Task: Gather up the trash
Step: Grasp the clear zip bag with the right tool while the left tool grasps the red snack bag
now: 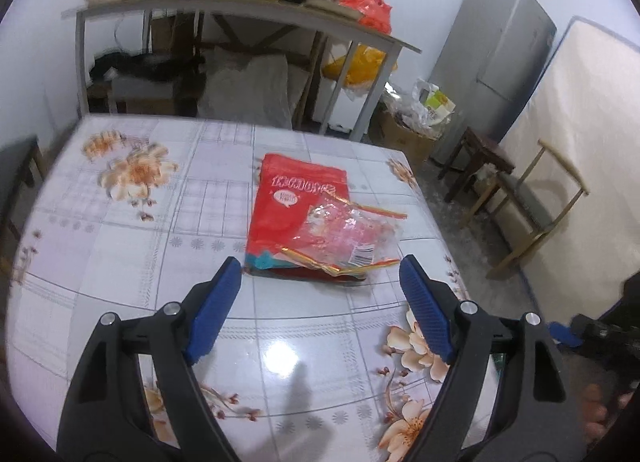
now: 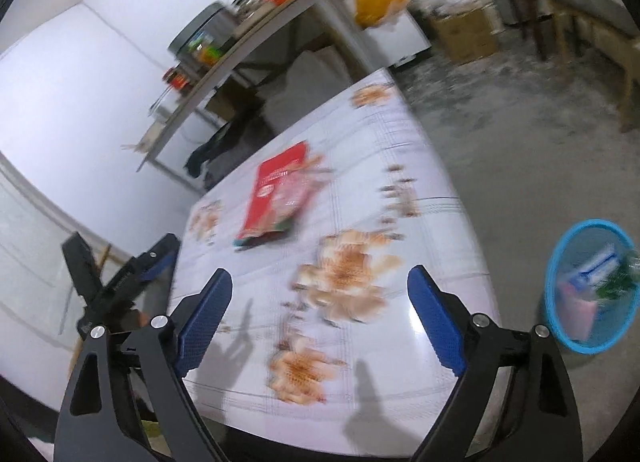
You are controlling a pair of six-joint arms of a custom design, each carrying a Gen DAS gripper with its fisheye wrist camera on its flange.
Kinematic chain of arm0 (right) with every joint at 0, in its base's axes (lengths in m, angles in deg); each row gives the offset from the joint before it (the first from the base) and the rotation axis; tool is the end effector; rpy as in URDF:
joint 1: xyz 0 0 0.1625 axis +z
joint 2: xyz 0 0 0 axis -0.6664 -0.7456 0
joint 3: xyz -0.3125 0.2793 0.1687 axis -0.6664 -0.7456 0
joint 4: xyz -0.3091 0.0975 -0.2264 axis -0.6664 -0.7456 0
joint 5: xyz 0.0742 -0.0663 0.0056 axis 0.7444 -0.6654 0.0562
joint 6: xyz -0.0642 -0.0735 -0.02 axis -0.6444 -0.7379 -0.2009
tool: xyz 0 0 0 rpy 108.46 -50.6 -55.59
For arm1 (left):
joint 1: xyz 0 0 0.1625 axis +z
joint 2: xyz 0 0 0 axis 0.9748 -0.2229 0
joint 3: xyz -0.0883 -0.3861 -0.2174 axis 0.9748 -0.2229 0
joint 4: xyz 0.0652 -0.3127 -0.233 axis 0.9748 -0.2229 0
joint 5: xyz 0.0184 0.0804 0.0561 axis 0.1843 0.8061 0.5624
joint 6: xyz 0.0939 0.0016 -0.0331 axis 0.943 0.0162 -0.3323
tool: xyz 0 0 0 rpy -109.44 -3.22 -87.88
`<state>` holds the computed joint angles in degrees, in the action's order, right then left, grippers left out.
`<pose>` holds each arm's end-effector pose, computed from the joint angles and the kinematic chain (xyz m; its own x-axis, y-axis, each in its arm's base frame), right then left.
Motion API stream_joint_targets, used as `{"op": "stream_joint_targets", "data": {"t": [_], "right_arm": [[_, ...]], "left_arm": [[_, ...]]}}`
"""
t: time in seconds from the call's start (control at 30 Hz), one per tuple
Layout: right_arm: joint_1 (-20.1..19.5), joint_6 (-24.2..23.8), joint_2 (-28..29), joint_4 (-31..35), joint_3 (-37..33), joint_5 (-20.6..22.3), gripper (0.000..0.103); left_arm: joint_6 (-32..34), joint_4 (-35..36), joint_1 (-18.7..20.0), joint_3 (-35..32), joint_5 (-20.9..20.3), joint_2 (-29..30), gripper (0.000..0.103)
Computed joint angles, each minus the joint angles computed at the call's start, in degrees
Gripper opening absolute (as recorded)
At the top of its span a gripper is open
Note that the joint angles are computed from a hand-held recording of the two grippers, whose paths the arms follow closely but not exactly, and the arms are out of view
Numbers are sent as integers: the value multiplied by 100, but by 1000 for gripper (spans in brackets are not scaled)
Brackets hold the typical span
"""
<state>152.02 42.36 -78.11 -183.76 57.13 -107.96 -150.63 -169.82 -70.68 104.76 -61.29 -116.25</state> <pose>0.2555 -0.3398 0.4462 -0.9528 -0.2881 0.0956 -0.3027 0.8788 -0.3689 -0.3751 -0.2559 0.3382 -0.8862 -0.2135 -0.4111 0.1991 0.6258 -0.7541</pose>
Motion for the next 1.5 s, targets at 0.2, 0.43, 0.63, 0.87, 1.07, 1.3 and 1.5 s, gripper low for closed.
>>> {"op": "stream_joint_targets", "data": {"t": [0.2, 0.43, 0.63, 0.87, 1.07, 1.3, 1.5], "right_arm": [[71, 470, 1101, -371, -238, 128, 85], [-224, 1052, 2049, -719, -453, 334, 83], [-197, 1070, 2755, -674, -753, 122, 70], [-2, 849, 3179, -565, -1034, -16, 51], [130, 502, 3131, -298, -975, -158, 31], [137, 407, 2547, 224, -574, -62, 23], [393, 223, 1587, 774, 111, -249, 23]], "left_arm": [[1066, -2188, 730, 889, -534, -894, 59], [1990, -4145, 1745, 1423, -1176, -1027, 45], [2365, -4691, 2314, 1475, -1428, -747, 40], [2880, -5832, 2742, 1643, -1896, -568, 24], [2604, -5740, 2634, 1753, -1964, -628, 0], [2072, -5010, 1716, 1955, -2125, -1169, 0], [1063, -4726, 199, 2478, -2369, -1857, 0]]}}
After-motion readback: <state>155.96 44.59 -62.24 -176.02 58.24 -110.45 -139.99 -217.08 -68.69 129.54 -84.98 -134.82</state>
